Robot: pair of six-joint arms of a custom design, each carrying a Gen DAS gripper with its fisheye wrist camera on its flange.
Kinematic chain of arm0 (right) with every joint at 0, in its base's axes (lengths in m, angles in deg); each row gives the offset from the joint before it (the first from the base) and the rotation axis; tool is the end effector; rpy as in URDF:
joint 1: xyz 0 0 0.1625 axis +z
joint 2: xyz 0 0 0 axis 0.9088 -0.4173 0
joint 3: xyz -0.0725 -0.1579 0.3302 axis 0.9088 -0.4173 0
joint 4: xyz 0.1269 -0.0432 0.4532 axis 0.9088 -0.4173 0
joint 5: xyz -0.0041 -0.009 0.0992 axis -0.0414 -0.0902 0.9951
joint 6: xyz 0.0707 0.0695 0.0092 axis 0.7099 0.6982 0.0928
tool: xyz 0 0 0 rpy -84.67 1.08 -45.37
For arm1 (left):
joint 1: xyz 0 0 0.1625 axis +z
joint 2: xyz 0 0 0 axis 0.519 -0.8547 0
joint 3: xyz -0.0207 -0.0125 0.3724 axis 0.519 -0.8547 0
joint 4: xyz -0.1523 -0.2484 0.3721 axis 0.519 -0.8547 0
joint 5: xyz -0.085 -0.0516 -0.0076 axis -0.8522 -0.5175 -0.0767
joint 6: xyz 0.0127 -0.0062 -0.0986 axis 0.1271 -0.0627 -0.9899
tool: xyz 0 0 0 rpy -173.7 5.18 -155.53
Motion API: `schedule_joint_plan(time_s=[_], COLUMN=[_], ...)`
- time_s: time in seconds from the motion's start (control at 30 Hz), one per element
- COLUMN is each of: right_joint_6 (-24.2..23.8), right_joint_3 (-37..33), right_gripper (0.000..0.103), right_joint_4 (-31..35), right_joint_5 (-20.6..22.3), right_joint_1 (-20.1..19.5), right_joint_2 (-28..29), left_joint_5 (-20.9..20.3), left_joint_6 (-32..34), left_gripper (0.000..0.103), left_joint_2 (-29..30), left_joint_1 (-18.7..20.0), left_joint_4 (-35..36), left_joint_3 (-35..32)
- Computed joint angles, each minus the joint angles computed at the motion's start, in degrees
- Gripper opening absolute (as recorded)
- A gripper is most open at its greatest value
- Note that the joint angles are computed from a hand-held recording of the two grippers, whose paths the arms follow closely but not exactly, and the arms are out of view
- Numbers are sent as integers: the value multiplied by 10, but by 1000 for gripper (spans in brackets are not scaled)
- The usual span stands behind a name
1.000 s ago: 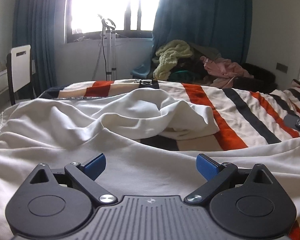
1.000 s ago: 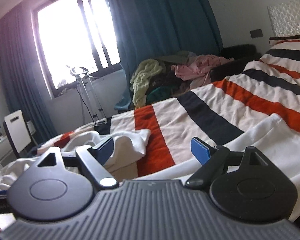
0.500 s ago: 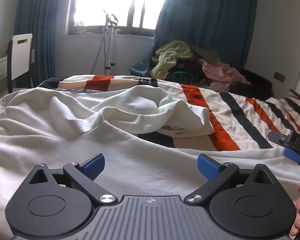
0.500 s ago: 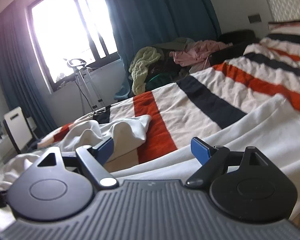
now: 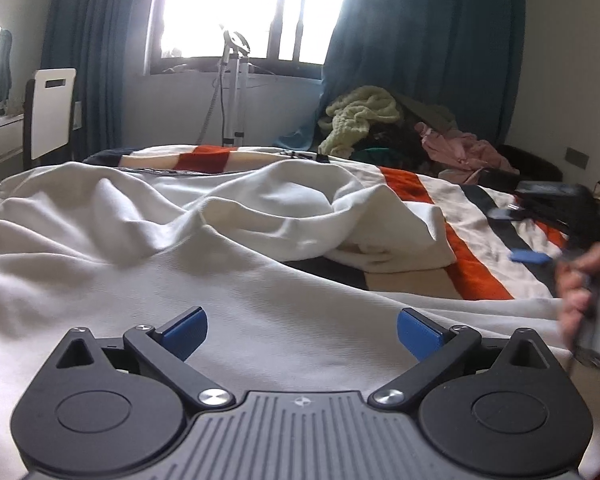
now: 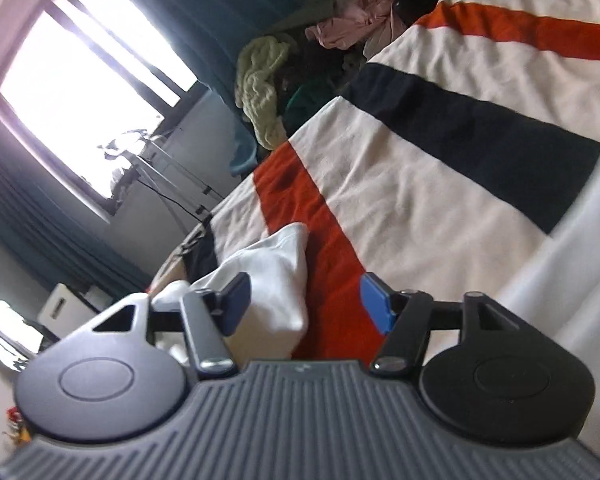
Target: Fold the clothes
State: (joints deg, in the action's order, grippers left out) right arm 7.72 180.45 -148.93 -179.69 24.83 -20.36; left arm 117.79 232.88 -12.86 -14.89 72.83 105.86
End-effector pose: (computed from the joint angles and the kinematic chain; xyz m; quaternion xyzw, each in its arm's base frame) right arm 0.0996 -0.3331 0.1794 -0.1510 -0.7830 0.5940 0.1064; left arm -0.1409 -0.2657 0.1799 0.2889 0.8347 -0.4109 0.2257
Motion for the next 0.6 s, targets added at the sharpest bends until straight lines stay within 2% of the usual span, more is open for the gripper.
schedule_joint_plan(time_s=[0.07, 0.17, 0.27, 0.33, 0.37, 0.4, 0.47, 0.6], right_joint_6=[-11, -9, -13, -25, -30, -36, -49, -83], right_joint_3=[-39, -97, -148, -175, -186, -198, -211, -205], right_gripper=[63, 49, 46, 44, 34, 20, 12, 11], right_joint_4=[6, 25, 40, 47, 51, 55, 53, -11], right_joint_5=[-8, -11, -7, -1, -3, -5, -25, -37], right_joint_1=[-6, -20, -31, -34, -32, -30, -21, -11], right_joint_2=[38, 88, 133, 156, 166, 175, 184, 178], left_joint_5=[12, 37, 31, 45, 56, 67, 84, 99], left_joint_6=[32, 69, 72, 101, 109, 117, 124, 124], left_gripper=[102, 102, 101, 102, 102, 102, 102, 102], left_joint_2=[6, 13, 5, -12, -10, -7, 4, 0], left_joint_1=[21, 54, 62, 72, 80, 88, 104, 119], left_joint_4=[-33, -72, -107, -140, -147, -153, -159, -164], left_joint_3=[-4, -9, 0, 6, 4, 1, -6, -9])
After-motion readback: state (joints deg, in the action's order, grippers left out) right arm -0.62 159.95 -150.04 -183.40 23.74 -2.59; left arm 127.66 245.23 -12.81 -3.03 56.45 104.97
